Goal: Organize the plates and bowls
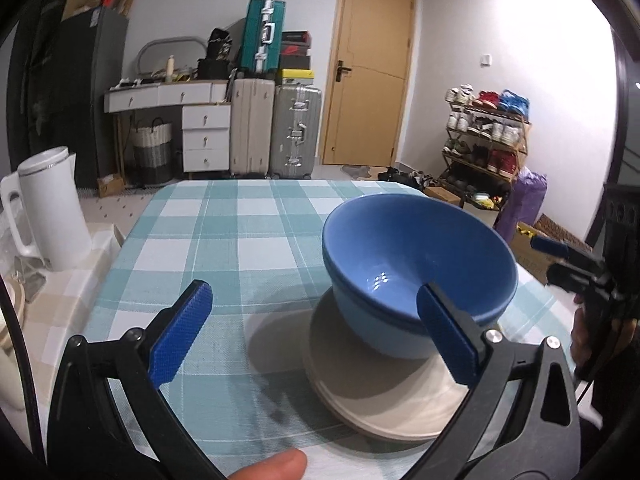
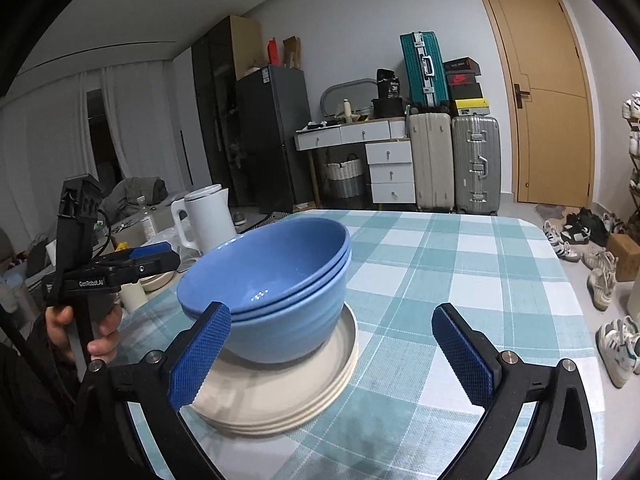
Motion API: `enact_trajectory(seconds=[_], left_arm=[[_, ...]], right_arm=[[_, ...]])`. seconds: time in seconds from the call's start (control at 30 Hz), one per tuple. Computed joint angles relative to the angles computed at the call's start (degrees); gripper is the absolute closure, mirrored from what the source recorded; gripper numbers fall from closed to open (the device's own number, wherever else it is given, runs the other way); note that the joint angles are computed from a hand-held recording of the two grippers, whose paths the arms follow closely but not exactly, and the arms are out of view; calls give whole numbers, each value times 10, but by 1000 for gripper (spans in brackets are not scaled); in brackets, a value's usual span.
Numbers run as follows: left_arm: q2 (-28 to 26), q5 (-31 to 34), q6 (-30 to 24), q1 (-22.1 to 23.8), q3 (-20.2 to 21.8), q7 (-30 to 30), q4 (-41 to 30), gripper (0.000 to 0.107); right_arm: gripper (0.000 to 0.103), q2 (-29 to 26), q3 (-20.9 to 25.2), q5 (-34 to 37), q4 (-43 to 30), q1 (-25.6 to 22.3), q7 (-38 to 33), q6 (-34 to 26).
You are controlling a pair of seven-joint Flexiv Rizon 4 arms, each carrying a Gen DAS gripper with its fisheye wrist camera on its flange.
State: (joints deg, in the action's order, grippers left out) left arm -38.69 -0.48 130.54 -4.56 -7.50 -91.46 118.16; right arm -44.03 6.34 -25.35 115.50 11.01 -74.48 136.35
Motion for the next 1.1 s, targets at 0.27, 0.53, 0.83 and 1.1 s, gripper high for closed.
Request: enact_trajectory(seconds=[0.27, 0.53, 0.83, 1.1], left_arm=[[-30, 23, 19, 13, 0, 3, -4, 5], [-55, 22, 37, 14, -2, 7, -18, 5], [-55, 25, 53, 16, -4, 5, -13, 5], [-53, 27, 50, 18, -4, 4, -13, 5]], right_arm=[[0, -19, -1, -14, -2, 0, -27, 17], [0, -33, 1, -36, 0, -6, -33, 33], [0, -35, -4, -26, 3, 4, -49, 51], [0, -36, -4, -30, 4, 4, -53, 52]])
